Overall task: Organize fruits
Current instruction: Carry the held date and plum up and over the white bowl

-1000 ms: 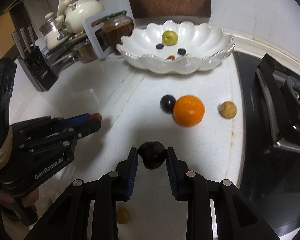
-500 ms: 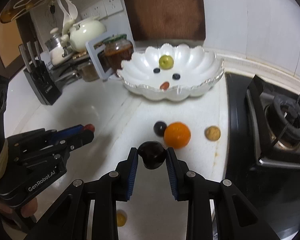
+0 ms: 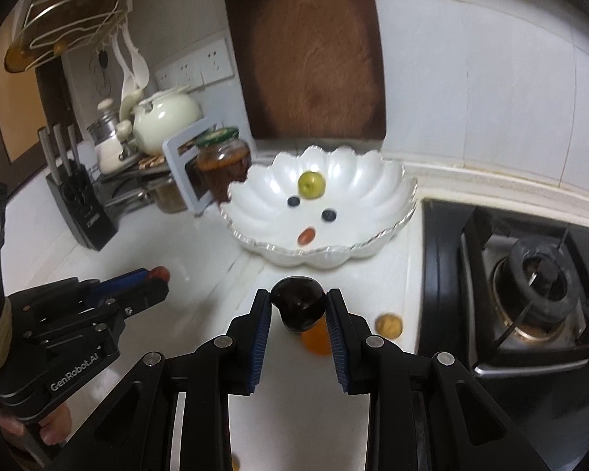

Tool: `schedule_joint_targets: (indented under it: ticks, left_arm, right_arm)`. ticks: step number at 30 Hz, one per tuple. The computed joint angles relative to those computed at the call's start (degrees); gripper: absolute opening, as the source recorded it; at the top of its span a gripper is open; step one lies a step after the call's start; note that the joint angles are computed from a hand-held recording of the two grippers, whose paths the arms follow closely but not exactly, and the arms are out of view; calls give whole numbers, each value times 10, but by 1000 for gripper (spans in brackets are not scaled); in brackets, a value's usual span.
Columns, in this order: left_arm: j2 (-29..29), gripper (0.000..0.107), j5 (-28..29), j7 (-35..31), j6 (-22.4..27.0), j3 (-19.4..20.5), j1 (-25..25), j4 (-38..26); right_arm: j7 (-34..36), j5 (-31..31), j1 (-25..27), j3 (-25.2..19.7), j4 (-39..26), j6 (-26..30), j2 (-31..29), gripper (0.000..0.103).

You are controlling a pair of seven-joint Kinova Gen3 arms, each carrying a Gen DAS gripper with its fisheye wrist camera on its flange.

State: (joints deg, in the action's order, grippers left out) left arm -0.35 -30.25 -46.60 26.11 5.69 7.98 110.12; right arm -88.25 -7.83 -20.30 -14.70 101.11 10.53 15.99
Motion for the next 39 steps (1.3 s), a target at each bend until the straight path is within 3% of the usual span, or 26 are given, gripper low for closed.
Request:
schedule_joint_targets:
  ticks: [7,12,23,28,33,39]
  left_arm:
    - [8,17,-21,12,-9,0,4,-23]
    - [16,17,34,-42,-28,-11,-3,-43]
    - [41,17,-65,35,-34,-35,20,-84]
    - [59,17,-107,65,-23,-51,37,-111]
    - [77,17,-127,71,-11,-64,48,-139]
    - [107,17,-87,26,-1,-72,43,-180]
  right_arm:
    - [-22,10,-15,24,-14,-15,1,30]
    - [-22,15,-6,16,-31,-23,9,30]
    - [-57,49,-46,65,-80,-22,27,30]
    - [-76,70,-64,90,-118,-2,43,30]
    - [-76,80,-56,84,-163,26,65,30]
    - [-80,95,-67,96,-229,68,101,30]
